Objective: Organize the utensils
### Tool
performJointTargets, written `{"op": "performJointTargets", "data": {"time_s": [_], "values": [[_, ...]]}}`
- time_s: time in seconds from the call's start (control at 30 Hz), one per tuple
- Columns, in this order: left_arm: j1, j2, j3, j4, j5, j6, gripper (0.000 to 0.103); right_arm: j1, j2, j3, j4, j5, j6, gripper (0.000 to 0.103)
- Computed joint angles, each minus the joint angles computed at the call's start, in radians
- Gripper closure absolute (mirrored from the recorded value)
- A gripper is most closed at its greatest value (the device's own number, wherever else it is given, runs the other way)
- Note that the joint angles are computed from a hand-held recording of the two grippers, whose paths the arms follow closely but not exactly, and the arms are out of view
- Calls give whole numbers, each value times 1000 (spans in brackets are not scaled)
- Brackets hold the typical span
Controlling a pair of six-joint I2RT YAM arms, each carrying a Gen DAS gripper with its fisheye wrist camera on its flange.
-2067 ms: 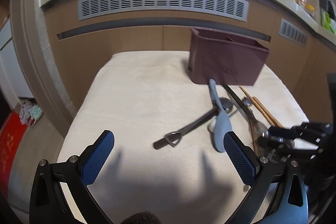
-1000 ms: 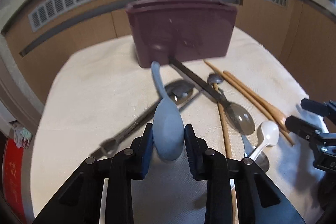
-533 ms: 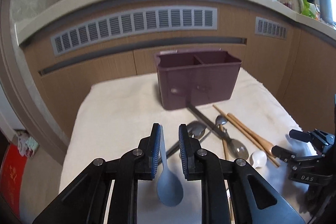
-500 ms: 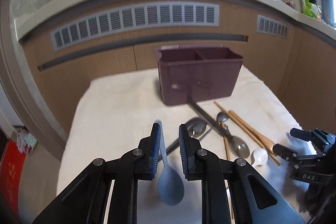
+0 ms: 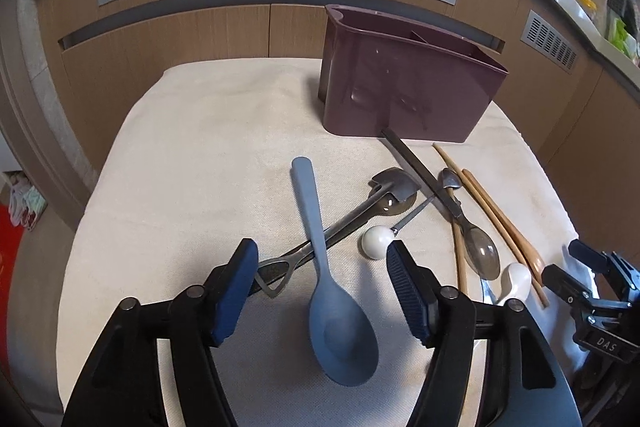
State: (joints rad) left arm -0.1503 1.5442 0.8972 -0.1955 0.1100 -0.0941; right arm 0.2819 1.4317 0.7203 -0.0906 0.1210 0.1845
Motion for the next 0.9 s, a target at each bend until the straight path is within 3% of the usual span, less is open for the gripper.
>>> {"op": "performJointTargets", "data": {"time_s": [0.2,0.3,0.33,0.7,0.8,0.9], "values": [[13,33,20,16,138,42,36,14,9,5,-3,32,-4,24],[-2,65,39,21,167,50,60,14,5,-1,3,37,-3,24],[-8,80,53,14,175,51,64,13,5,-1,3,36,-3,24],[-112,186,157,-23,-6,95,65,-1,-15,-15,16,2,-3,24],[-134,187,147,0,-66,116,78,-9,-11,21,7,-9,-23,24],[-111,144,106,7,-54,127,80,1,27,123,-38,-11,-75,24]]}}
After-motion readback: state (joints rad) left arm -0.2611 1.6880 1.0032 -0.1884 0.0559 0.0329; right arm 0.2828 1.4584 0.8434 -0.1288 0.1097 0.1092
